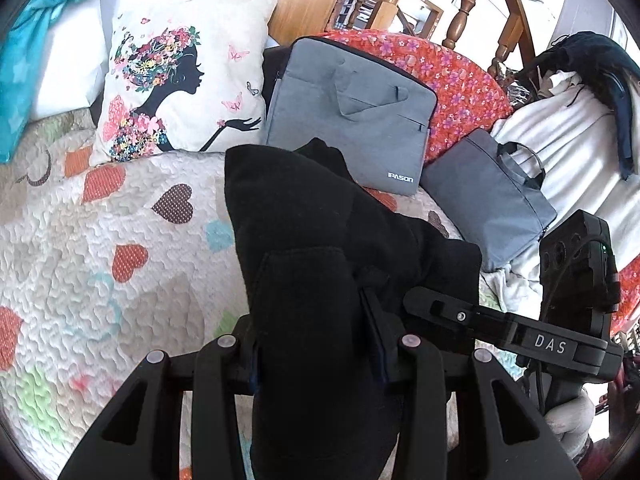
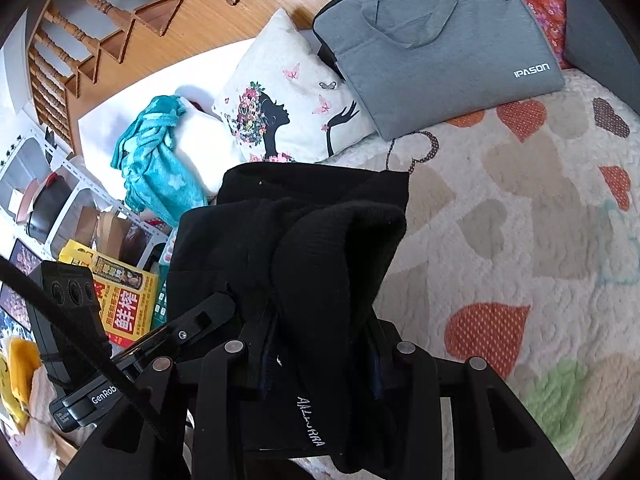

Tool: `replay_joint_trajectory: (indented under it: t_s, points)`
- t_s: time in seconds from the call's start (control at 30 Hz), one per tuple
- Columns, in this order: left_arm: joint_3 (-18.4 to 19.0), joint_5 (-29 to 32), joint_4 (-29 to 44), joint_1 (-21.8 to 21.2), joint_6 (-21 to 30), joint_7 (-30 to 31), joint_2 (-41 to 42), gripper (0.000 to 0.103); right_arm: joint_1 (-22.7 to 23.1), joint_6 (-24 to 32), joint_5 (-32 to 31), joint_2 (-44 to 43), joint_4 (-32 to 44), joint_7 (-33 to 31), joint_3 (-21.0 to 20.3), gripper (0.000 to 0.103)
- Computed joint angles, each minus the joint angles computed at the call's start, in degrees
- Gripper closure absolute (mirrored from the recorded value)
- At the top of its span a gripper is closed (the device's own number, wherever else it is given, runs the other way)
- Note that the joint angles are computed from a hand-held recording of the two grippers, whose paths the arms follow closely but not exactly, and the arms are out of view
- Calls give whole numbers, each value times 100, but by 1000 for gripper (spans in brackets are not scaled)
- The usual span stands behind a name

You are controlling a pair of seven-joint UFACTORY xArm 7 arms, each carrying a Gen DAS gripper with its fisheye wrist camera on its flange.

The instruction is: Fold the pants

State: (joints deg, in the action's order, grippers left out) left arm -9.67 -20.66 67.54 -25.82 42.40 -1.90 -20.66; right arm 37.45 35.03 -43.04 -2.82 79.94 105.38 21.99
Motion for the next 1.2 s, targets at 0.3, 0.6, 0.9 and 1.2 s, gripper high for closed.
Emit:
replay_joint_trajectory:
  t_s: [0.3,0.6,0.9,1.2]
  points:
    - [-53,162,268,66,-129,-25,509,64,-139,-343,284,130,-82,-276,-204,64]
    - [-82,200,457,123,-188,-28,990,64,-211,-656,502,297,-210,-387,-397,64]
    - [-91,160,632,188,-167,-43,1378,64,-200,-705,880,519,-154,-773,-557,64]
    - [-69,-290,917,353,22,-133,2155,64,-204,-688,1604,897,-100,-1432,-784,64]
